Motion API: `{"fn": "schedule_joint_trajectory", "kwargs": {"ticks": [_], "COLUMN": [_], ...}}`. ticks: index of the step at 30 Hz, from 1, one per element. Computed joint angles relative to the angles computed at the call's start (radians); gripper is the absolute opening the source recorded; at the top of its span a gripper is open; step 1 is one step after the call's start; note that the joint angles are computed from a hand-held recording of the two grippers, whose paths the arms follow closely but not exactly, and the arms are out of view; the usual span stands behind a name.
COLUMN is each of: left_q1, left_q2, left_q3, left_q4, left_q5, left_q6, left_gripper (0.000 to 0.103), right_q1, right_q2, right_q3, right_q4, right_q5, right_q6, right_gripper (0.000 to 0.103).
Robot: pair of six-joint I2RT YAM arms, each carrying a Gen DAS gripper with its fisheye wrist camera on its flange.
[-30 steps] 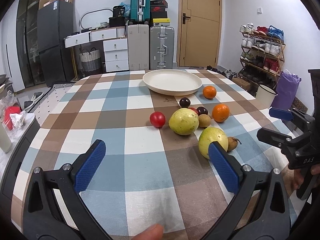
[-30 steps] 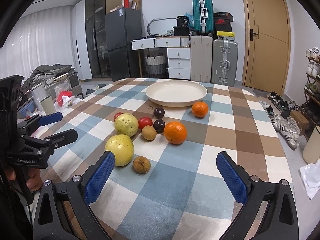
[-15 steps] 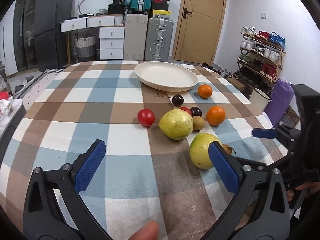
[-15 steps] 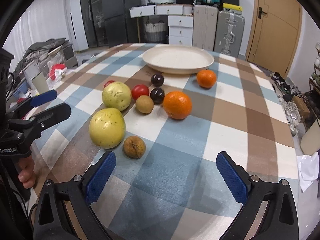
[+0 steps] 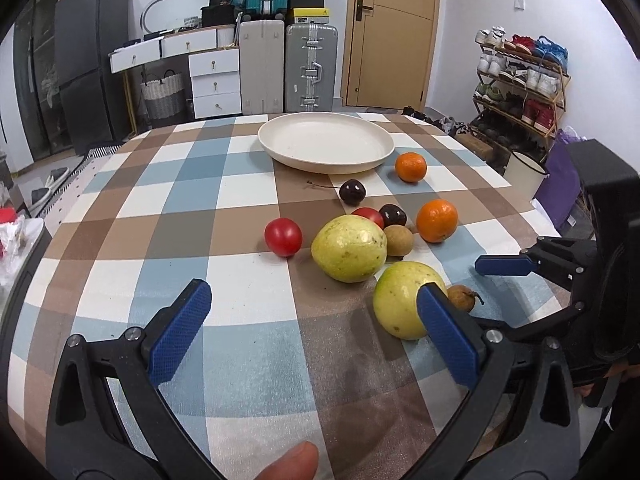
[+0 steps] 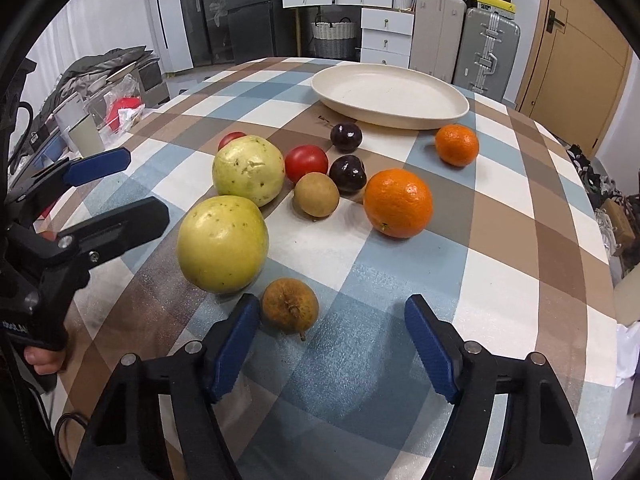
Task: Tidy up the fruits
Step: 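Move the right tool to the small brown fruit and close on it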
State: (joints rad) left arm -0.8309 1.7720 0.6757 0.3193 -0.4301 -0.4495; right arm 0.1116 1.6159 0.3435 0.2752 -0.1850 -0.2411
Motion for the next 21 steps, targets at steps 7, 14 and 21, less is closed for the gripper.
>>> {"fn": "schedule_joint_trajectory", "kwargs": {"ticks": [7, 14, 21], "left_q1": [-0.008, -0.004, -0.02], "left_q2": [0.028, 0.035, 0.082], "left_q3": [0.029, 0.046, 0.12], "left_q4": [-0.012, -0.026, -0.078], "left_q5": [0.039, 0.114, 0.148], "left_q6": [0.027, 0.032, 0.046], "left_gripper": [0.102, 0.102, 0.102], "right_q1": [-0.021, -0.064, -0.157], "right_q2": [-0.017, -0.033, -0.099], "right_q3": [0.004, -0.009, -0.073], "right_q4": [-0.025, -0.044, -0.026], "right_q5": [-0.062, -0.153, -0.203], "right_q6": [-0.007, -0.025, -0.025], "right_gripper": [0.052, 0.027, 0.027]}}
